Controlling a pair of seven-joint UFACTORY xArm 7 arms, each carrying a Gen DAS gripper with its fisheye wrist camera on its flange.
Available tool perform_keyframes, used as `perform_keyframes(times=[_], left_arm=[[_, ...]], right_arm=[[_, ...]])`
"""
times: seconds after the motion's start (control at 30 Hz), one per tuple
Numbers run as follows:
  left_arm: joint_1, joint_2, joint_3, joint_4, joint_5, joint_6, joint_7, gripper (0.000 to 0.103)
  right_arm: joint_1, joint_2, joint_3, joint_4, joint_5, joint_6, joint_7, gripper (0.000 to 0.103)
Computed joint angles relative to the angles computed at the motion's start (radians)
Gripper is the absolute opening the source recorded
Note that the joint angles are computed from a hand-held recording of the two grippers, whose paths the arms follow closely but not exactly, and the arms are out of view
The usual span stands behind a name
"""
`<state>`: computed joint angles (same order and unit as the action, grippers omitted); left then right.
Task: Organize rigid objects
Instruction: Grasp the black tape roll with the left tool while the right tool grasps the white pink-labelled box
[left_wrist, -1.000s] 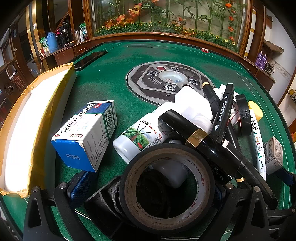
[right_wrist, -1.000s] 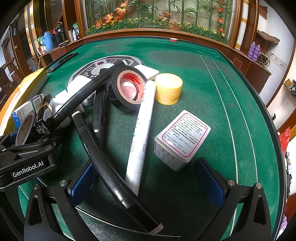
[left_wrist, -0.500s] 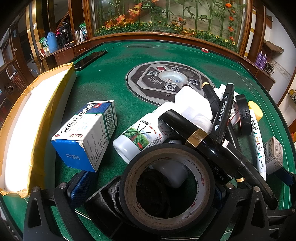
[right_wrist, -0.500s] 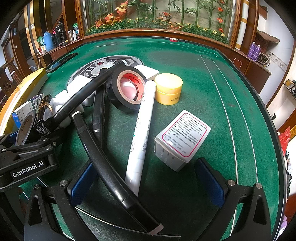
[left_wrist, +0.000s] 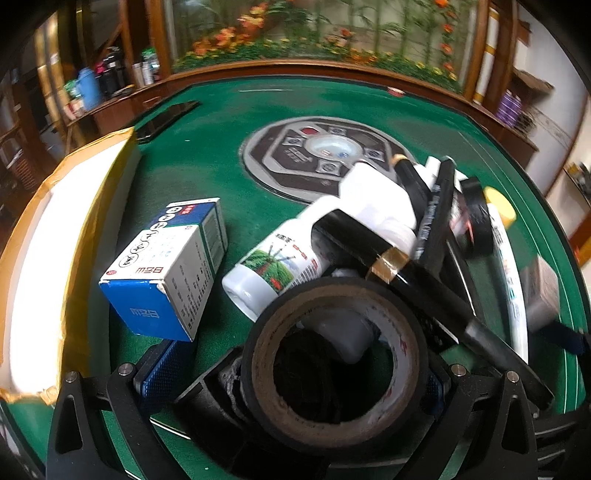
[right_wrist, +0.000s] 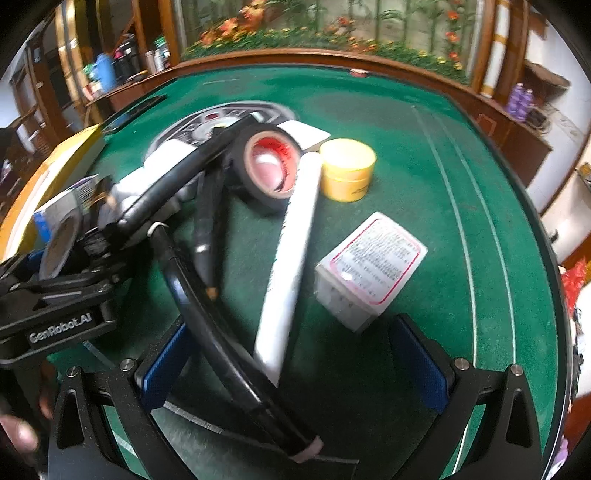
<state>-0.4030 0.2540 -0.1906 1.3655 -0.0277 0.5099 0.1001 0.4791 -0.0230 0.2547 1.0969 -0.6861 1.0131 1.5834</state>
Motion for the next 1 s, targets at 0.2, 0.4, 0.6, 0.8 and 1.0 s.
perform_keyframes(times=[0.2, 0.4, 0.6, 0.8, 1.0], left_arm=[[0.062, -0.08, -0.048, -0.059, -0.184, 0.045, 0.206, 0.102], [0.079, -0.148, -0.037, -0.099, -0.341, 0.073, 0.368, 0.095], [0.104, -0.179, -0.004, -0.093, -0.495, 0.163, 0.489, 0.089], [0.108, -0.196, 0.014, -0.1, -0.534, 0.176, 0.533, 0.089], [0.106, -0.196, 0.017, -0.093, -0.54, 0.192, 0.535, 0.089]], right_arm=[[0.013, -0.051, 0.017, -0.051, -0.015, -0.039, 0.051, 0.102], [-0.024, -0.17, 0.046, -0.111, -0.059, -0.06, 0.099, 0.053], [-0.097, -0.274, 0.056, -0.148, 0.026, -0.035, 0.023, 0.048], [-0.132, -0.231, 0.083, -0.128, 0.039, -0.04, -0.083, 0.073], [-0.14, -0.185, 0.045, -0.139, 0.05, -0.11, -0.151, 0.073]])
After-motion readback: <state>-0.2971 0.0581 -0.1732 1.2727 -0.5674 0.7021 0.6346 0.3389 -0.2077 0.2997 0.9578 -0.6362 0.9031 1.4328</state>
